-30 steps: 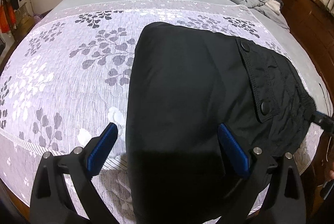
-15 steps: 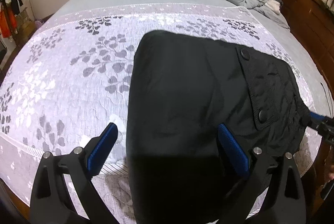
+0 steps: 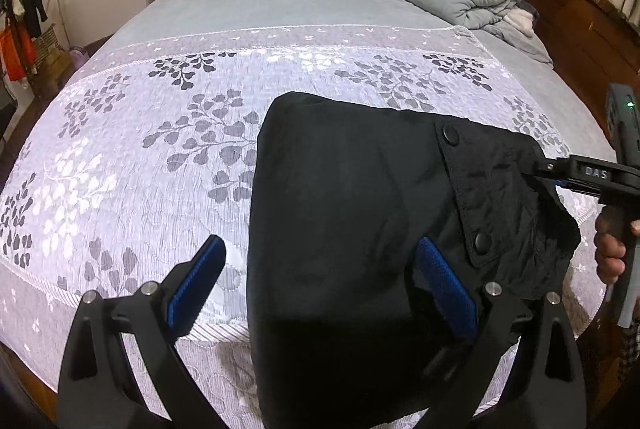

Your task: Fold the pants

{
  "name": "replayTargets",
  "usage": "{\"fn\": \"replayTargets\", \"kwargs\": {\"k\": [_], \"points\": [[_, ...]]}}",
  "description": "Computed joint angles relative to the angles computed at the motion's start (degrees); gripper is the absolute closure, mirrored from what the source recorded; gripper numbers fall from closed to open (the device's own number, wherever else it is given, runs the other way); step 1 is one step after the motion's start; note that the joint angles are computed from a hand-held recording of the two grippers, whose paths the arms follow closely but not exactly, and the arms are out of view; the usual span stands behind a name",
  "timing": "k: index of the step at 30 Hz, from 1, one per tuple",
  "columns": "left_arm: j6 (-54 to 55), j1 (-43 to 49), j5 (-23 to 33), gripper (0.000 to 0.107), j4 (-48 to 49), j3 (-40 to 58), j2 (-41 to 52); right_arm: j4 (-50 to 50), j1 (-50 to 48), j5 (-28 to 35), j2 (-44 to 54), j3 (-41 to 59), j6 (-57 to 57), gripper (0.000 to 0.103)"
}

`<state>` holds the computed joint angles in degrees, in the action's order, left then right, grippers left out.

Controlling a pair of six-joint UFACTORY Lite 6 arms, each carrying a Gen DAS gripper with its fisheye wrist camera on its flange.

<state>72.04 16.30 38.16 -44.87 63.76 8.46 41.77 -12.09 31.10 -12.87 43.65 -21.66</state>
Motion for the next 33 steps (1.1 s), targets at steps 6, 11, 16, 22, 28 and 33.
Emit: {"fn": "replayTargets", "kwargs": {"k": [6,11,16,22,28,33], "points": [[-1.78,-0.88,-0.91,0.011,0.57,0.86,1.42,2.33,-1.7,0.92,-2.63,-0.98,-1.79,0.089],[-1.06,-0.97,-1.23,0.011,0.05,0.66,1.46,0.35,-1.91,1.48,-5.32,-0.48,-1.04,0.096],[-0.6,-0.96,-1.13,0.011,-0.31,1.18,1.73,-2.88,-1.91,1.88,-6.14,2.22,1.8,0.096],[-0.46,-1.35,-1.58,0.011,-0.49,1.51,2.49,-9.62,0.65,-0.99,-2.92,2.09,7.75,0.096],[-1.8,-0.95,-3.04,0.011,1.53,3.38,5.88,-8.84,0.87,-3.57,-1.3,-0.86,7.06,0.087],[-1.64,1.13,-1.74,0.011,1.48,5.93,8.47,-8.18,-0.18,-3.86,-2.84,-3.05,5.37,0.078]]}}
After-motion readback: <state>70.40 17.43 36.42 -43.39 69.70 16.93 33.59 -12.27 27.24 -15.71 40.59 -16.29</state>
